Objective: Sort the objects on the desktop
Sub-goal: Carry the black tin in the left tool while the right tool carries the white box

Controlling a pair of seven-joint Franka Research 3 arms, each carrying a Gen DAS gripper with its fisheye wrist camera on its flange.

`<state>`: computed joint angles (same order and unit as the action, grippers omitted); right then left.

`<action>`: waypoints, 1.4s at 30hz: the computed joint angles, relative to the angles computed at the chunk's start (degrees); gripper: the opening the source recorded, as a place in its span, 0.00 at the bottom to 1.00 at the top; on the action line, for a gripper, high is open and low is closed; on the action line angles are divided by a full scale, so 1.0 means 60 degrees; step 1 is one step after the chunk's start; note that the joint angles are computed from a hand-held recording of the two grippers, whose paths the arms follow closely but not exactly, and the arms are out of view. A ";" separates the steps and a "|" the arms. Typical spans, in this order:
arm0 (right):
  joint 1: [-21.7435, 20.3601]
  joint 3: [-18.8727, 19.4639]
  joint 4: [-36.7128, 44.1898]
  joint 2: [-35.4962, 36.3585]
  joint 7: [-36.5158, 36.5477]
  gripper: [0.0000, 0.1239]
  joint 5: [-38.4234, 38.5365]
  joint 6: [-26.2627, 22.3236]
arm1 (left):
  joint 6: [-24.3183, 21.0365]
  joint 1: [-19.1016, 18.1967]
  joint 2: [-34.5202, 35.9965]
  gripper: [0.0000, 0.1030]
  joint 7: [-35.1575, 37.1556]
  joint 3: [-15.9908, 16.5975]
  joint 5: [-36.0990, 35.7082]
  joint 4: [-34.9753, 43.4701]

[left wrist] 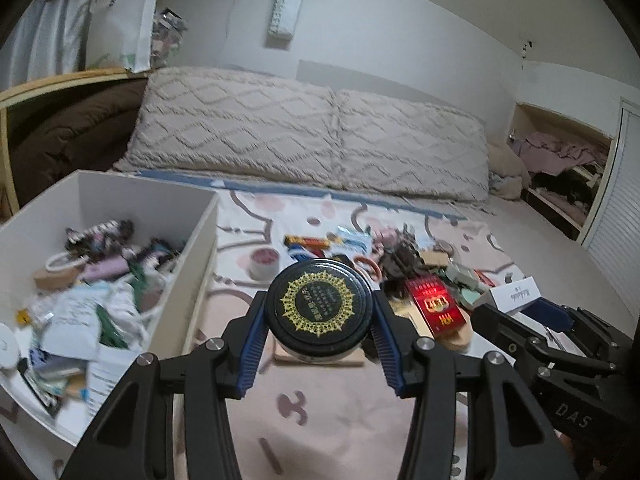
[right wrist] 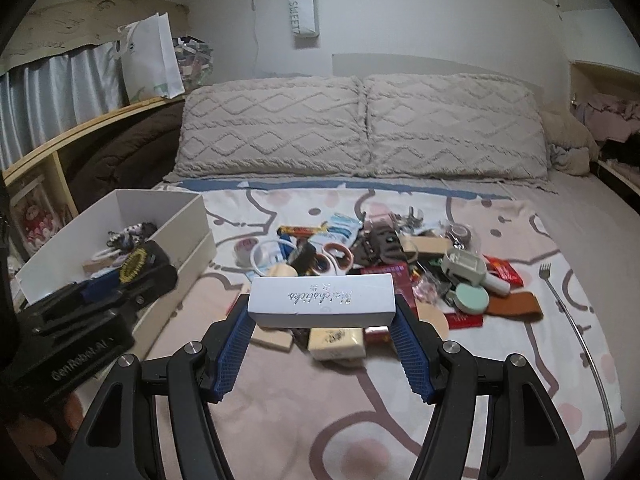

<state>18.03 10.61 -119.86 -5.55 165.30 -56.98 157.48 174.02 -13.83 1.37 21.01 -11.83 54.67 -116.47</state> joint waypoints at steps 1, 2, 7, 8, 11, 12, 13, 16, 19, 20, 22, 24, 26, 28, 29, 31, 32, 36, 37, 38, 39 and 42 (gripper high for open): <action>0.0005 0.0008 0.0107 0.0061 -0.0010 0.55 -0.0018 0.0015 | 0.0021 0.0032 -0.0074 0.48 -0.0092 0.0040 0.0090 -0.0030; 0.0021 0.0004 0.0177 0.0101 -0.0022 0.55 -0.0025 0.0035 | 0.0014 0.0079 -0.0164 0.48 -0.0272 0.0072 0.0286 -0.0070; 0.0219 -0.0046 0.0701 0.0433 -0.0162 0.55 -0.0116 0.0032 | -0.0297 0.0421 -0.0576 0.48 -0.0962 0.0025 0.1094 -0.0190; 0.0275 -0.0070 0.0827 0.0514 -0.0196 0.55 -0.0136 0.0042 | -0.0324 0.0512 -0.0665 0.48 -0.1060 0.0011 0.1196 -0.0240; 0.0447 -0.0187 0.1140 0.0730 -0.0317 0.55 -0.0077 0.0142 | -0.0471 0.0802 -0.0970 0.48 -0.1445 -0.0057 0.1610 -0.0402; 0.0503 -0.0226 0.1244 0.0806 -0.0358 0.55 -0.0049 0.0176 | -0.0506 0.0903 -0.1053 0.48 -0.1574 -0.0087 0.1742 -0.0448; 0.0563 -0.0264 0.1353 0.0885 -0.0399 0.55 -0.0038 0.0197 | -0.0525 0.0997 -0.1154 0.48 -0.1658 -0.0106 0.1823 -0.0512; 0.0778 -0.0368 0.1744 0.1141 -0.0642 0.55 0.0062 0.0219 | -0.0465 0.1293 -0.1444 0.48 -0.1835 -0.0149 0.1950 -0.0735; 0.0994 -0.0489 0.2099 0.1362 -0.0911 0.55 0.0173 0.0210 | -0.0493 0.1613 -0.1690 0.48 -0.2156 -0.0225 0.2194 -0.0886; 0.1065 -0.0534 0.2219 0.1434 -0.0994 0.55 0.0214 0.0195 | -0.0510 0.1725 -0.1783 0.48 -0.2280 -0.0241 0.2290 -0.0938; 0.1208 -0.0611 0.2470 0.1580 -0.1139 0.55 0.0287 0.0229 | -0.0501 0.1885 -0.1907 0.48 -0.2378 -0.0262 0.2347 -0.1019; 0.1344 -0.0689 0.2710 0.1738 -0.1324 0.55 0.0417 0.0297 | -0.0412 0.2059 -0.2050 0.48 -0.2430 -0.0240 0.2340 -0.1116; 0.1510 -0.0758 0.3009 0.1935 -0.1550 0.55 0.0536 0.0271 | -0.0382 0.2254 -0.2195 0.48 -0.2545 -0.0276 0.2430 -0.1205; 0.1677 -0.0849 0.3278 0.2125 -0.1790 0.55 0.0679 0.0253 | -0.0404 0.2444 -0.2328 0.48 -0.2684 -0.0315 0.2540 -0.1272; 0.1767 -0.0888 0.3440 0.2244 -0.1941 0.55 0.0771 0.0245 | -0.0405 0.2531 -0.2395 0.48 -0.2766 -0.0325 0.2581 -0.1314; 0.1958 -0.0984 0.3746 0.2469 -0.2204 0.55 0.0956 0.0227 | -0.0369 0.2685 -0.2507 0.48 -0.2885 -0.0331 0.2641 -0.1413; 0.2067 -0.1030 0.3946 0.2618 -0.2341 0.55 0.1046 0.0200 | -0.0368 0.2720 -0.2532 0.48 -0.2778 -0.0311 0.2573 -0.1452; 0.2423 -0.1210 0.4531 0.3092 -0.3029 0.55 0.1696 0.0268 | -0.0644 0.2869 -0.2563 0.48 -0.2620 -0.0364 0.2416 -0.1507; 0.2524 -0.1248 0.4716 0.3233 -0.3257 0.55 0.1875 0.0240 | -0.0683 0.2895 -0.2559 0.48 -0.2603 -0.0355 0.2382 -0.1524; 0.2639 -0.1294 0.4915 0.3379 -0.3465 0.55 0.2010 0.0184 | -0.0703 0.2909 -0.2546 0.48 -0.2562 -0.0330 0.2313 -0.1540; 0.2756 -0.1360 0.5056 0.3489 -0.3629 0.55 0.2103 0.0148 | -0.0718 0.2930 -0.2538 0.48 -0.2525 -0.0305 0.2259 -0.1558; 0.2989 -0.1436 0.5522 0.3856 -0.4355 0.55 0.2714 0.0011 | -0.0955 0.2968 -0.2502 0.48 -0.2397 -0.0279 0.2107 -0.1586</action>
